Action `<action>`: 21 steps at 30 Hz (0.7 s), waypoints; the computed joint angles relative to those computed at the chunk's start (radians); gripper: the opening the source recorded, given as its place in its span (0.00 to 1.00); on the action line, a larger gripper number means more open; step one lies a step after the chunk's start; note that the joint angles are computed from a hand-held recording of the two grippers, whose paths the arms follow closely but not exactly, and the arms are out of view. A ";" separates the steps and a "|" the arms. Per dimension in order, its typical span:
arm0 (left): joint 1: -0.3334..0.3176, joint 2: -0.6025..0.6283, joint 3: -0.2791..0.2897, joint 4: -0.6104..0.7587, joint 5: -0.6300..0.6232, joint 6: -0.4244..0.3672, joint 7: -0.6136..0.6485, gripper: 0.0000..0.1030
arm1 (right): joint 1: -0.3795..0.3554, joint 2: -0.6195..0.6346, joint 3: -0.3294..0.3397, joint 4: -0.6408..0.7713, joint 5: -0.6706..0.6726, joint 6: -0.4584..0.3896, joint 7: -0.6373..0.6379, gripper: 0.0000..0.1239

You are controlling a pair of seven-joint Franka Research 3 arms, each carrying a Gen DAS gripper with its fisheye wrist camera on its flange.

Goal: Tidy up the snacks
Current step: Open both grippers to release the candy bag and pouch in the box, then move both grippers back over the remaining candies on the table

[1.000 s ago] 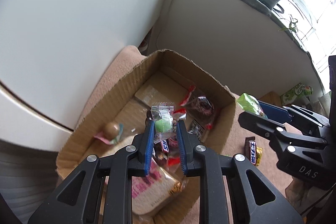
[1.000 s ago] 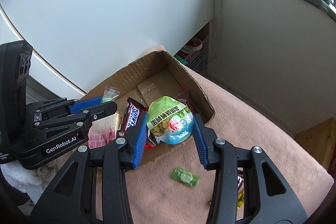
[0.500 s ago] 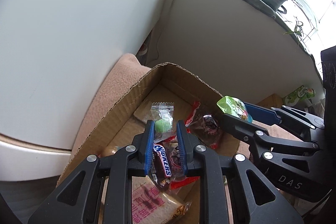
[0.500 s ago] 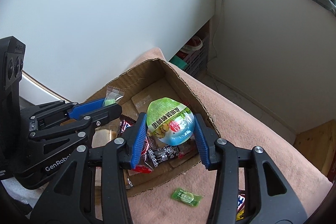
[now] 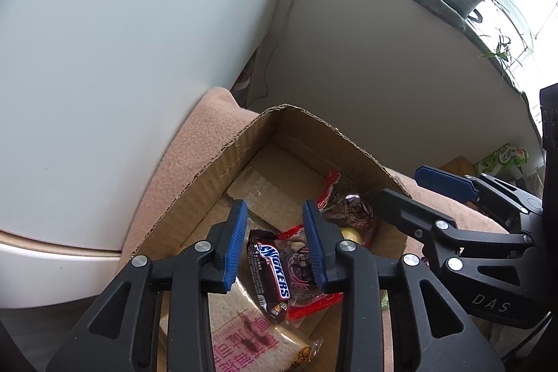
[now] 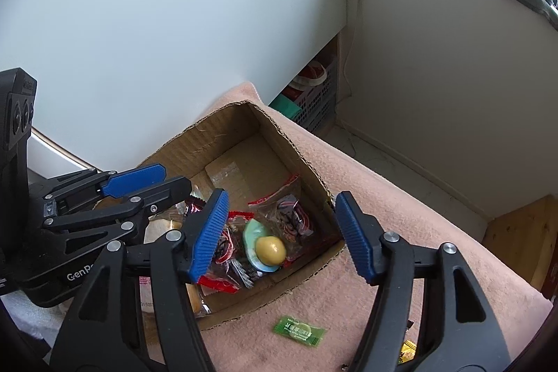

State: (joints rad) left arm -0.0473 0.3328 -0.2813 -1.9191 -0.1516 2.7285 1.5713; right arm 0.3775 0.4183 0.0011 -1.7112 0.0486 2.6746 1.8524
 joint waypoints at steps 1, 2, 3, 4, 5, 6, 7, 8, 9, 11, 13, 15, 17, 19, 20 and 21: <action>-0.001 0.000 0.002 0.000 0.004 0.000 -0.002 0.31 | 0.000 -0.007 0.000 -0.009 0.001 0.005 0.000 0.54; -0.003 -0.003 0.003 -0.002 0.008 0.001 -0.004 0.31 | -0.001 -0.011 0.000 -0.014 0.001 0.008 0.000 0.54; -0.005 -0.006 0.005 -0.006 0.011 0.003 -0.008 0.31 | 0.000 -0.017 -0.002 -0.022 -0.001 0.013 0.004 0.54; -0.005 -0.011 0.005 -0.010 0.012 0.005 -0.009 0.31 | -0.001 -0.029 -0.002 -0.037 0.000 0.022 0.004 0.54; -0.004 -0.016 0.004 -0.016 0.011 0.007 -0.009 0.31 | -0.002 -0.039 -0.001 -0.050 0.001 0.030 0.003 0.54; -0.005 -0.022 0.005 -0.022 0.011 0.010 -0.011 0.31 | -0.003 -0.049 0.000 -0.064 0.002 0.039 0.003 0.54; -0.004 -0.028 0.003 -0.028 0.008 0.012 -0.010 0.31 | -0.004 -0.062 0.000 -0.081 0.002 0.049 0.004 0.54; -0.002 -0.033 0.001 -0.034 0.003 0.014 -0.007 0.31 | -0.006 -0.077 0.000 -0.102 0.004 0.060 0.005 0.54; -0.001 -0.041 -0.001 -0.043 -0.002 0.018 -0.003 0.31 | -0.009 -0.091 0.002 -0.120 0.008 0.071 0.004 0.54; -0.001 -0.055 -0.005 -0.057 -0.011 0.023 0.007 0.31 | -0.024 -0.129 0.011 -0.170 0.030 0.101 -0.005 0.54; -0.002 -0.069 -0.008 -0.071 -0.021 0.027 0.022 0.31 | -0.036 -0.167 0.017 -0.220 0.049 0.128 -0.013 0.54; -0.004 -0.089 -0.013 -0.090 -0.036 0.034 0.039 0.31 | -0.032 -0.204 0.006 -0.269 0.029 0.154 0.006 0.54; 0.002 -0.111 -0.025 -0.111 -0.080 0.040 0.071 0.31 | -0.020 -0.253 -0.020 -0.332 -0.035 0.188 0.064 0.54; 0.002 -0.132 -0.033 -0.135 -0.125 0.048 0.109 0.31 | -0.034 -0.300 -0.017 -0.398 -0.047 0.232 0.090 0.54; -0.002 -0.144 -0.035 -0.148 -0.141 0.052 0.127 0.31 | -0.046 -0.319 -0.009 -0.426 -0.035 0.252 0.089 0.54; -0.006 -0.151 -0.035 -0.158 -0.158 0.057 0.146 0.31 | -0.057 -0.350 -0.004 -0.469 -0.028 0.282 0.093 0.54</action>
State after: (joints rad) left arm -0.0534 0.1821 -0.3164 -2.0770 -0.3097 2.7851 1.7173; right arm 0.3202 0.0678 -0.0028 -2.1803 0.0207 2.9563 1.9451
